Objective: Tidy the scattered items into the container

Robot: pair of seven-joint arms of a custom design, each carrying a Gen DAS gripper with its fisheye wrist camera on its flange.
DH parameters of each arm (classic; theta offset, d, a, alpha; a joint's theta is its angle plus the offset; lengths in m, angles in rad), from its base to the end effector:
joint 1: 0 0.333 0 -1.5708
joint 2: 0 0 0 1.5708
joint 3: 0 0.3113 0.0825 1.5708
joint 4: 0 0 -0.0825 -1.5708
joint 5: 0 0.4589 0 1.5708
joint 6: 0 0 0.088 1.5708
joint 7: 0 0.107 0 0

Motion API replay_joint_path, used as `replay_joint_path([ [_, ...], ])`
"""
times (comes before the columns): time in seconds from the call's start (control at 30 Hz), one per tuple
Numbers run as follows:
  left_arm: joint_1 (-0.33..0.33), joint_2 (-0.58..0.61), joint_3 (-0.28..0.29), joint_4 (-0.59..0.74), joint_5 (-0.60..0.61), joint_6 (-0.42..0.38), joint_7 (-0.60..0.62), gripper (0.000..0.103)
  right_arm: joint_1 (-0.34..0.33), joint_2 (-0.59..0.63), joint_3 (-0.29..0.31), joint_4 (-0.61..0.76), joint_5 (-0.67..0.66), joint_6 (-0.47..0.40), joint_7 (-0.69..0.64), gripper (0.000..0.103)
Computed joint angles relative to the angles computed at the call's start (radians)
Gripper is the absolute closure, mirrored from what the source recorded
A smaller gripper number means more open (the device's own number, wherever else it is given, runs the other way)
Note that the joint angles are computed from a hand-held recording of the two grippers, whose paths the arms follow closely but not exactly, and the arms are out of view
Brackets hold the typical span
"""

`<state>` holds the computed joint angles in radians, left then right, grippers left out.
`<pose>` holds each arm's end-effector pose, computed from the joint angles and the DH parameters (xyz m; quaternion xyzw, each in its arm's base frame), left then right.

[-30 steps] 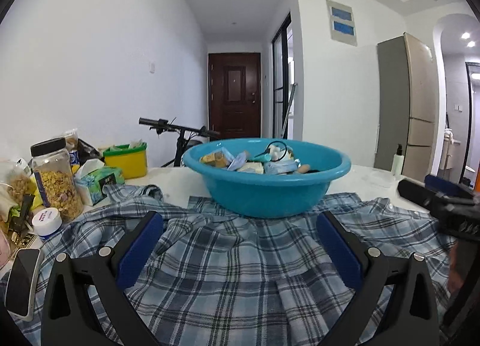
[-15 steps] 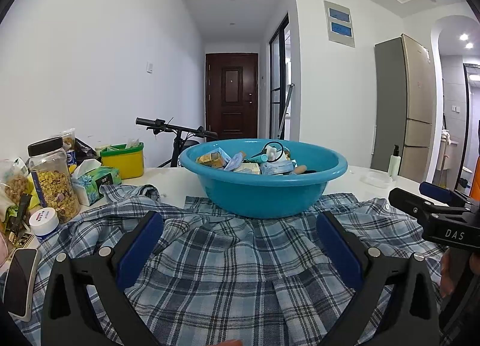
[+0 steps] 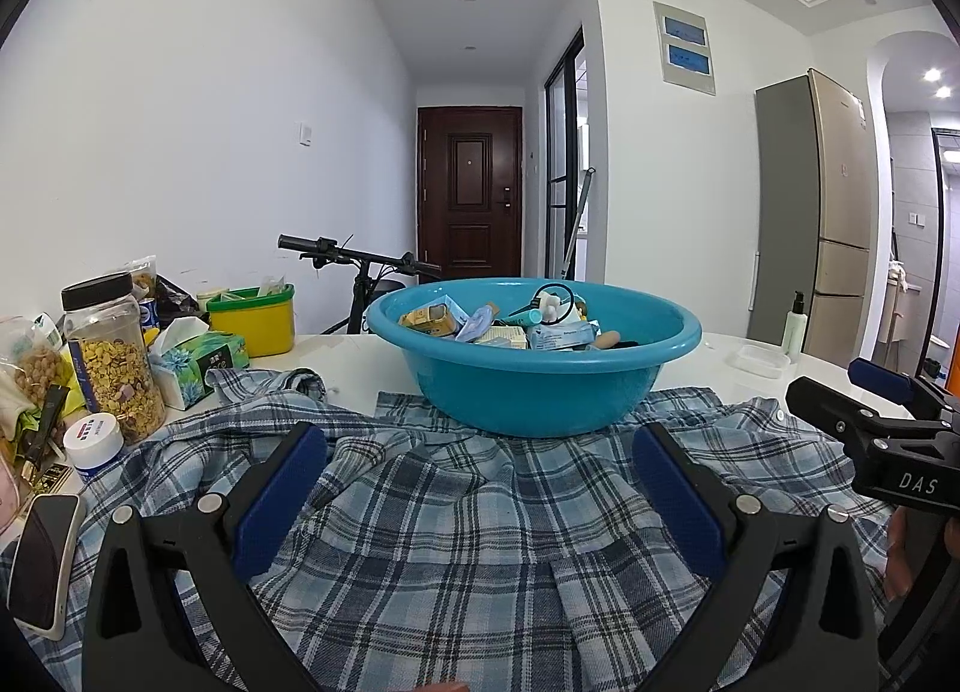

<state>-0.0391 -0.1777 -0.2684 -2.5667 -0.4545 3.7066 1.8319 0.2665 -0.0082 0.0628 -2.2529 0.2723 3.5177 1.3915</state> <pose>0.5089 -0.1032 0.4241 -0.5568 0.5754 -0.4341 0.4129 0.5928 0.1682 0.4723 -0.6206 0.5165 -0.3577 0.4691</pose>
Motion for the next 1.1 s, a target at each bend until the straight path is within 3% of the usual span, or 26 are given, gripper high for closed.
replay_joint_path([
  [1.1,0.003,-0.004,0.001,-0.002,0.008,-0.003,-0.006,0.0,0.001,0.0,0.001,0.0,0.007,0.003,-0.009,0.0],
])
